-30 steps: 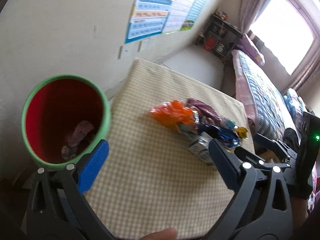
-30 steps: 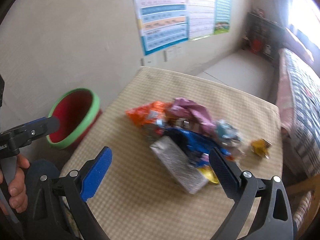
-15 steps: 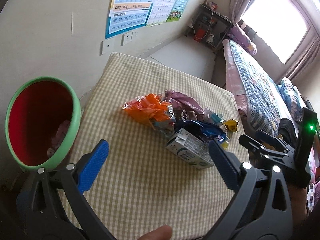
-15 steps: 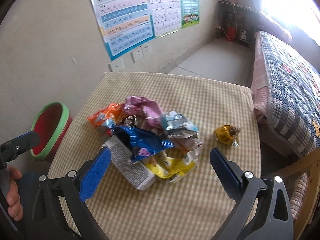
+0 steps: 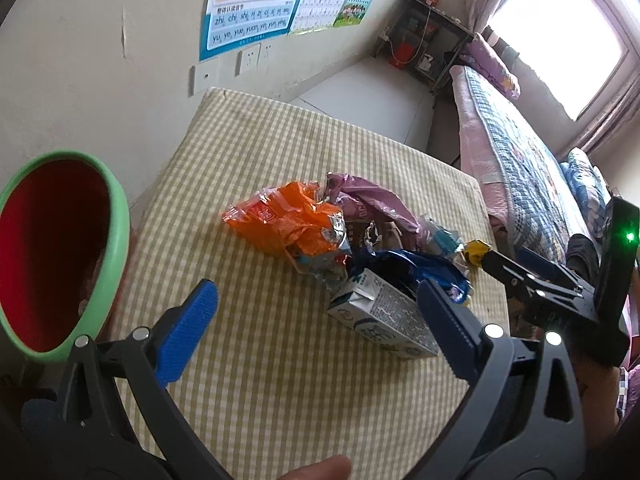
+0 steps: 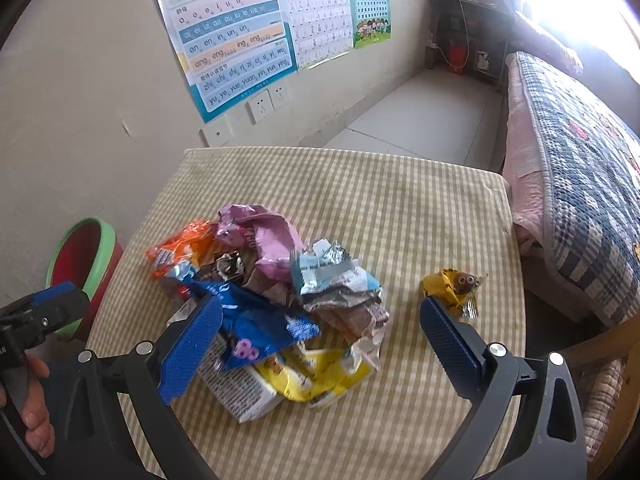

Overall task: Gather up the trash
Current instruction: 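Move both open tools back over the remaining wrappers on the table, then grasp the orange snack bag with the left tool while the right tool grasps the silver-blue wrapper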

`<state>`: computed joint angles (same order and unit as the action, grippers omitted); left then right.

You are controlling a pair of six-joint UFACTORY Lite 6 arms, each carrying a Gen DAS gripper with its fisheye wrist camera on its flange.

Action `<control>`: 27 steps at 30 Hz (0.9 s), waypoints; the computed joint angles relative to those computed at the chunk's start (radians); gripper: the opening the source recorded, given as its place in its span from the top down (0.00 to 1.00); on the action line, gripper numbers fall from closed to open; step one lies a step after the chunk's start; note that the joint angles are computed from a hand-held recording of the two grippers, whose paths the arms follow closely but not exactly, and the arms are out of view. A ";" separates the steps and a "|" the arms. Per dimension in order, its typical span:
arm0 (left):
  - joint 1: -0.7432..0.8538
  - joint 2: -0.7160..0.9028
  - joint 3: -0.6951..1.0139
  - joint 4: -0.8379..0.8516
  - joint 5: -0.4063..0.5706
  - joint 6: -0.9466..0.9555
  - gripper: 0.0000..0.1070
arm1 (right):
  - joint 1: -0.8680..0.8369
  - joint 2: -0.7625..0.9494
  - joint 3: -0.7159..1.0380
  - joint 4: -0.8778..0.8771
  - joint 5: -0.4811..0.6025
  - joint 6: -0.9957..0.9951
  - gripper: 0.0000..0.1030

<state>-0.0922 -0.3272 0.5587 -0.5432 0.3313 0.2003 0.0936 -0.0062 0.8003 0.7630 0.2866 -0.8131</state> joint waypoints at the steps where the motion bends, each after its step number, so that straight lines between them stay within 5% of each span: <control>1: 0.000 0.030 0.012 -0.022 -0.012 0.023 0.09 | -0.001 0.024 0.015 0.011 -0.001 -0.013 0.07; 12: -0.010 0.319 0.162 -0.242 -0.093 0.244 0.09 | -0.018 0.248 0.165 0.075 0.006 -0.077 0.11; 19: -0.031 0.463 0.254 -0.272 -0.116 0.271 0.11 | -0.025 0.341 0.234 0.073 0.017 -0.089 0.24; 23: -0.037 0.521 0.290 -0.240 -0.112 0.247 0.30 | -0.023 0.384 0.259 0.075 0.025 -0.099 0.34; 25: -0.038 0.531 0.294 -0.228 -0.106 0.241 0.49 | -0.026 0.389 0.259 0.091 0.027 -0.119 0.40; 27: -0.035 0.523 0.281 -0.258 -0.109 0.275 0.51 | -0.028 0.385 0.252 0.110 0.027 -0.141 0.43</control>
<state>-0.1276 0.1961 0.8401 -0.8014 0.2220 0.4757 0.0659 0.3787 1.0519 0.8729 0.3131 -0.9540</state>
